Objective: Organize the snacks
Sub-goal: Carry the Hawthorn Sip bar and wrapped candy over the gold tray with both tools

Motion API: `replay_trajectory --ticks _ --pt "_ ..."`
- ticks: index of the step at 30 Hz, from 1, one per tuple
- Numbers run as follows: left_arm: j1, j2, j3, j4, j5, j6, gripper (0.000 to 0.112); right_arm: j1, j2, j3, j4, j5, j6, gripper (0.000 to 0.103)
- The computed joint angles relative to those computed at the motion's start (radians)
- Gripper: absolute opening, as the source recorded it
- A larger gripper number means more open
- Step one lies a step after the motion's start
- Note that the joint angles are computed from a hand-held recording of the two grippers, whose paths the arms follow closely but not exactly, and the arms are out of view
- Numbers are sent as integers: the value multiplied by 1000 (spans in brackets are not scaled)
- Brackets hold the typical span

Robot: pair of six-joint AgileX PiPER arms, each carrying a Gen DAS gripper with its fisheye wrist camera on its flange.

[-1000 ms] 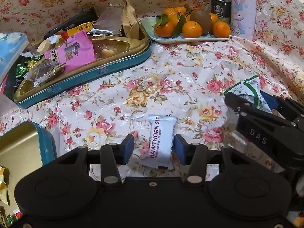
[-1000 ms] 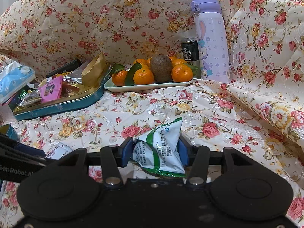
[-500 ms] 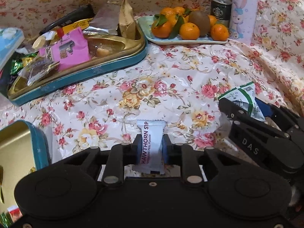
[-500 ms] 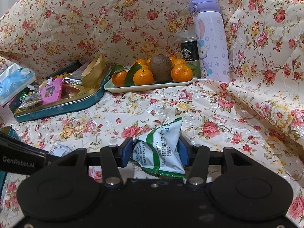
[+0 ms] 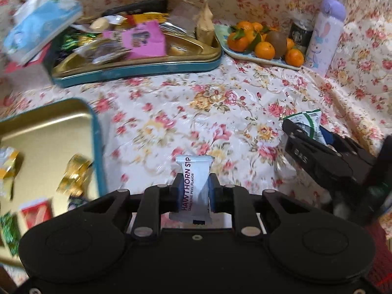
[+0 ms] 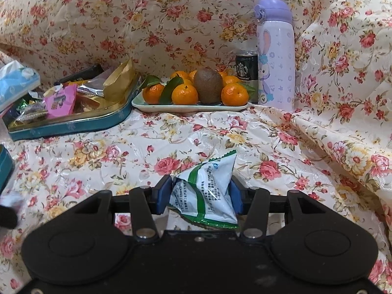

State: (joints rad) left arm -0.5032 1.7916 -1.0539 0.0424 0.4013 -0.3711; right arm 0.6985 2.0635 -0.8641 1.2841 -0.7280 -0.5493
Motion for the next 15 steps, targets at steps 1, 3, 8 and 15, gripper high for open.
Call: replay_trajectory --ticks 1,3,8,15 --pt "3 -26 26 -3 -3 -1 27 6 1 -7 23 -3 -24 52" --pt "9 -86 87 -10 -18 -2 27 17 1 -20 75 -8 -70 51" --pt "19 -207 217 -18 -48 -4 27 64 -23 -32 200 -4 -176 47" --pt "15 -355 368 142 -62 -182 27 191 -78 56 215 -32 -108 41"
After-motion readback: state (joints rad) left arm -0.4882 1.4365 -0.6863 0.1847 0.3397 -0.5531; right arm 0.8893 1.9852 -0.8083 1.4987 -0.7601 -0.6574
